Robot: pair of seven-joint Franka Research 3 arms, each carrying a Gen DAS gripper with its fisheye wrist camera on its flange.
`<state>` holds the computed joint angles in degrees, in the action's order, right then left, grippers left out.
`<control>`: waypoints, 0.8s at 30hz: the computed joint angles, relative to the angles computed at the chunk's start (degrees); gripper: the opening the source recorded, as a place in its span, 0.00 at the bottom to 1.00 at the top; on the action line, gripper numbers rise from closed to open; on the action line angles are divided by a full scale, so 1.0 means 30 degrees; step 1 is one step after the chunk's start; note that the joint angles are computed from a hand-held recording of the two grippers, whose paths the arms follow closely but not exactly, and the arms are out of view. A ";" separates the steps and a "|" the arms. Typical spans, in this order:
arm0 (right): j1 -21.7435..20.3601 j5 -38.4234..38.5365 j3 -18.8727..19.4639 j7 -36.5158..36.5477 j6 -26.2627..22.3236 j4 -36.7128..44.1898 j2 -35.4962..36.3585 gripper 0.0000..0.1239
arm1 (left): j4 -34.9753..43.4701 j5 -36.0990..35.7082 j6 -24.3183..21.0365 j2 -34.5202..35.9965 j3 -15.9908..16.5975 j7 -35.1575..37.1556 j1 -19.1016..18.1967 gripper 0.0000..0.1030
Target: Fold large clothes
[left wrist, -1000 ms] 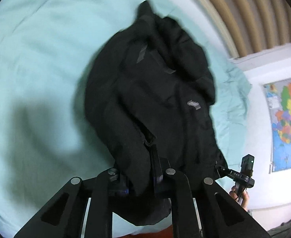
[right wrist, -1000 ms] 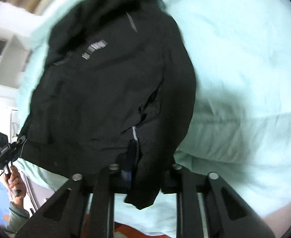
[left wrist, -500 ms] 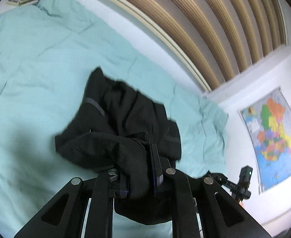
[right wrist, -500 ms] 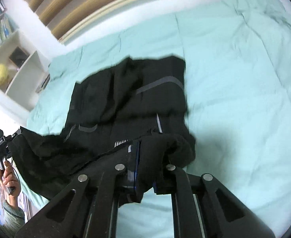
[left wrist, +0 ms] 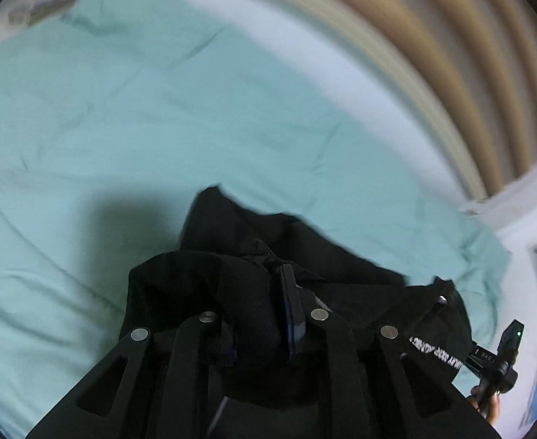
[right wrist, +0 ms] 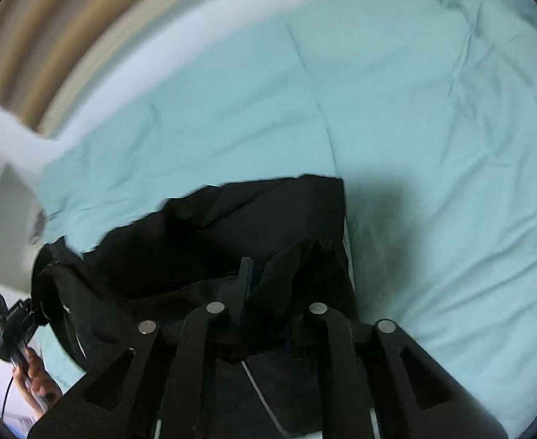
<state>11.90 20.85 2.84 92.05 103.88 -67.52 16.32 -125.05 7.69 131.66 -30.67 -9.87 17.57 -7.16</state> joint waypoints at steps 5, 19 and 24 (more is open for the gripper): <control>0.0279 -0.0088 0.0179 0.1372 -0.1158 0.2312 0.3390 0.18 | -0.2012 -0.2130 0.2371 0.1152 0.1224 0.0727 -0.0354 0.19; -0.0130 0.0318 0.0359 0.1565 -0.2498 0.4552 0.3958 0.26 | 0.0114 -0.1727 -0.0828 0.0630 0.1005 0.5241 -0.0484 0.21; -0.1394 0.2594 0.0562 0.1702 -0.2173 0.4003 0.2729 0.40 | -0.1301 -0.4329 0.0680 -0.2288 0.2416 0.7509 -0.1755 0.25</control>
<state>7.72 28.63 4.53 97.16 97.36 -55.51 24.50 -128.95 -5.29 133.70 -37.54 -2.63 40.10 -12.42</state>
